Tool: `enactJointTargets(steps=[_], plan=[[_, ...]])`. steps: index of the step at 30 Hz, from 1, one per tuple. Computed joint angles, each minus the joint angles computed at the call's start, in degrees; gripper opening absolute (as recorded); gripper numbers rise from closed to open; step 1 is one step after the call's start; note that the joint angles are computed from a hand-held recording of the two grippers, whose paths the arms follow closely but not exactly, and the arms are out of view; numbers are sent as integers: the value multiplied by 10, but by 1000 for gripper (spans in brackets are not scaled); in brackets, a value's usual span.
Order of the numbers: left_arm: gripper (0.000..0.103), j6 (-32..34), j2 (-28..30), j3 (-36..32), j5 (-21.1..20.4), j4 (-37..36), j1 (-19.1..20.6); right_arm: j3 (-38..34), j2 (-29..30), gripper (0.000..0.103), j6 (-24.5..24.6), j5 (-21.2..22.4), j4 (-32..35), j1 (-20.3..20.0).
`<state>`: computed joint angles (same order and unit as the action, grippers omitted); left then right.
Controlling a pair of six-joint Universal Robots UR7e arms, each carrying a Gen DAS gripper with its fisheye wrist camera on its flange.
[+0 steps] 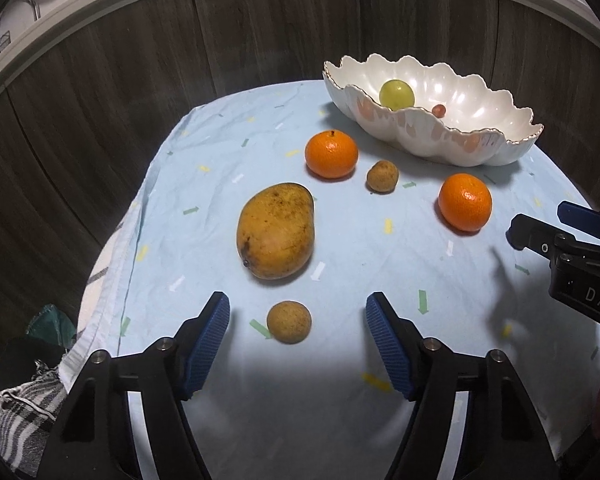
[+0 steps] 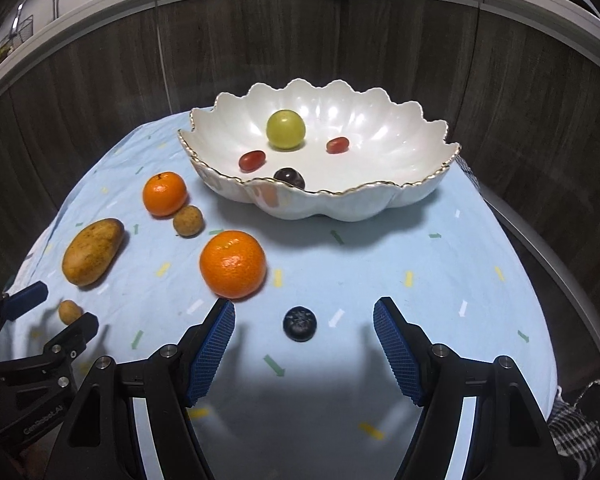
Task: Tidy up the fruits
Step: 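Move the left tool to the small brown fruit while the right approaches the dark berry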
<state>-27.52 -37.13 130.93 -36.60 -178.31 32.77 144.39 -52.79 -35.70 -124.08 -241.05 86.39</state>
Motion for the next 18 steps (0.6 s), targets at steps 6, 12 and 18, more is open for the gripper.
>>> enactJointTargets(steps=[6, 12, 18], plan=[[63, -11, 3, -4, 10, 7, 3, -5, 9, 66, -4, 0, -10, -7], [54, -14, 7, -6, 12, 6, 7, -10, 10, 57, 4, 3, 6, -14], [44, -14, 10, -6, 2, 1, 8, -16, 12, 52, 8, 1, 17, -19]])
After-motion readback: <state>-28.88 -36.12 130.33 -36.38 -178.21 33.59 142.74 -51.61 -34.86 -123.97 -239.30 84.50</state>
